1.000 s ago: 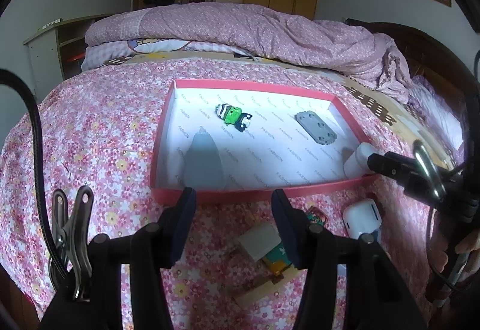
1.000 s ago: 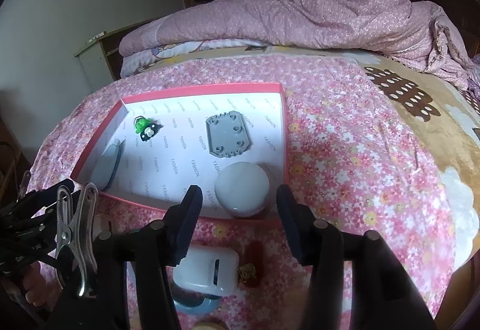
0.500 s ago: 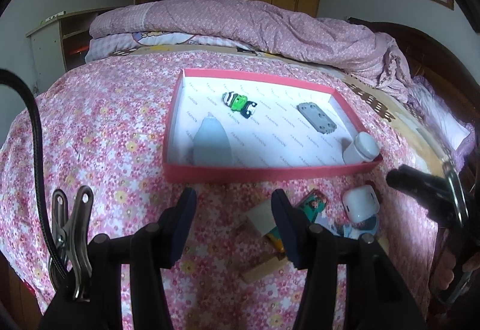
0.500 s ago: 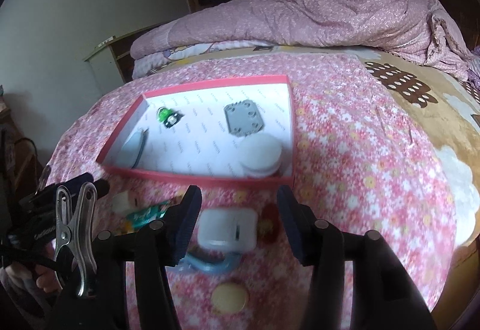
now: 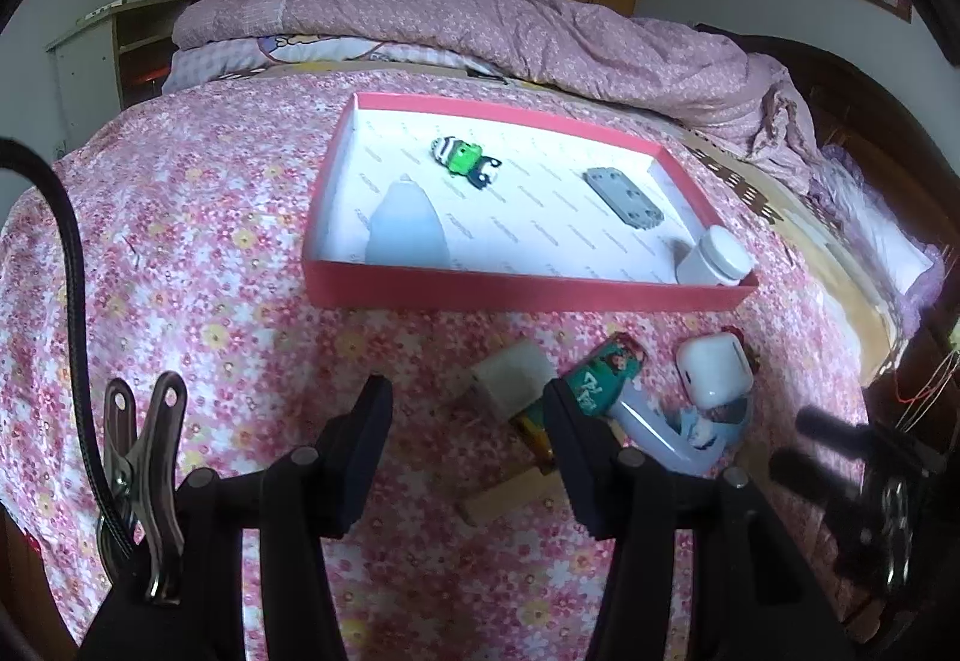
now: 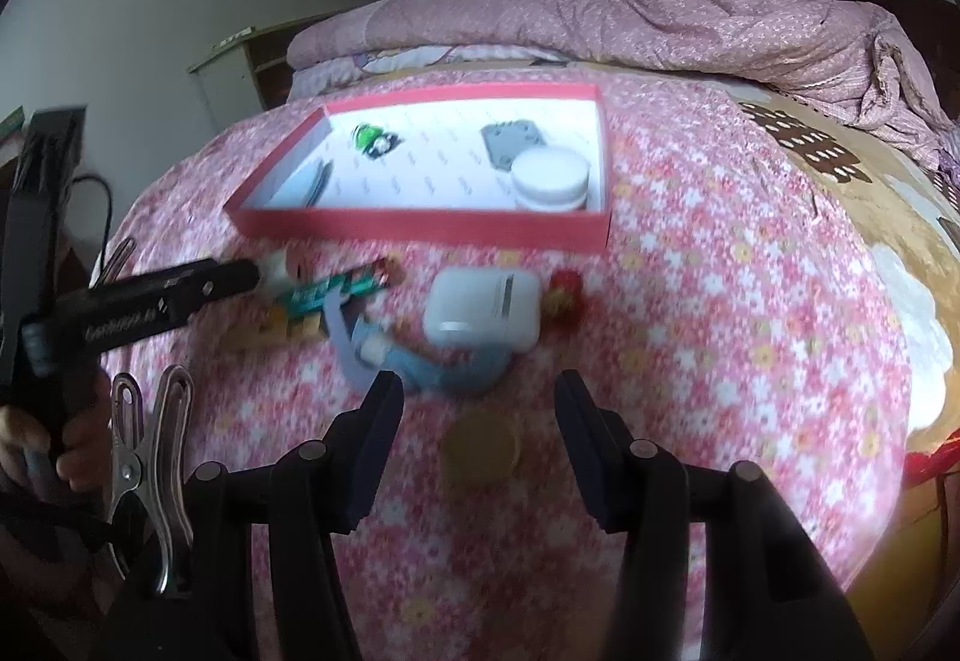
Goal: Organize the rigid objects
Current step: 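Withdraw both tools from the tray toward the remaining objects, then grasp the white plug charger with the left tool while the right tool grasps the tan round disc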
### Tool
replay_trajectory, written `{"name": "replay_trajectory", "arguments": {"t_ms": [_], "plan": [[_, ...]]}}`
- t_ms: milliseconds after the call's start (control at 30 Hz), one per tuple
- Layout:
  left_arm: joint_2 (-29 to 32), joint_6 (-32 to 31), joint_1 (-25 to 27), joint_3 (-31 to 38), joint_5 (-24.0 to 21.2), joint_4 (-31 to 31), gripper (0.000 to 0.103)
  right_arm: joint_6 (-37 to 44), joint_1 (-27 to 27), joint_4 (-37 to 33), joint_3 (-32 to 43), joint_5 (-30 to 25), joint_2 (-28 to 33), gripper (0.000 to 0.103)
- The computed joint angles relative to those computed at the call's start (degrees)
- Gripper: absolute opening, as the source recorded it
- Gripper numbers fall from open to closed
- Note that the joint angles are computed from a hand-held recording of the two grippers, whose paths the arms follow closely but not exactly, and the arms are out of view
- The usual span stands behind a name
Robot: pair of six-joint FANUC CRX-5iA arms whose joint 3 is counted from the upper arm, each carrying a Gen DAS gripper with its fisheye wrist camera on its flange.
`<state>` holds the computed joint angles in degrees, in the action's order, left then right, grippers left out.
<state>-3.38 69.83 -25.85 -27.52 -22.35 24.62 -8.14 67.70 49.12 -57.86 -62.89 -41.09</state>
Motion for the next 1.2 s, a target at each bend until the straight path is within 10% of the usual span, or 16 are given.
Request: {"name": "replay_trajectory", "arguments": {"t_ms": [867,1200], "plan": [[4.2,11.1,-1.0,5.2,0.1,-12.7,0.053,-3.6,2.5,-1.6,-3.2,1.9,-1.3,0.054],[4.2,11.7,-1.3,5.1,1.3,-14.7,0.026,-3.7,2.4,-1.5,-3.2,1.9,-1.3,0.054]]}}
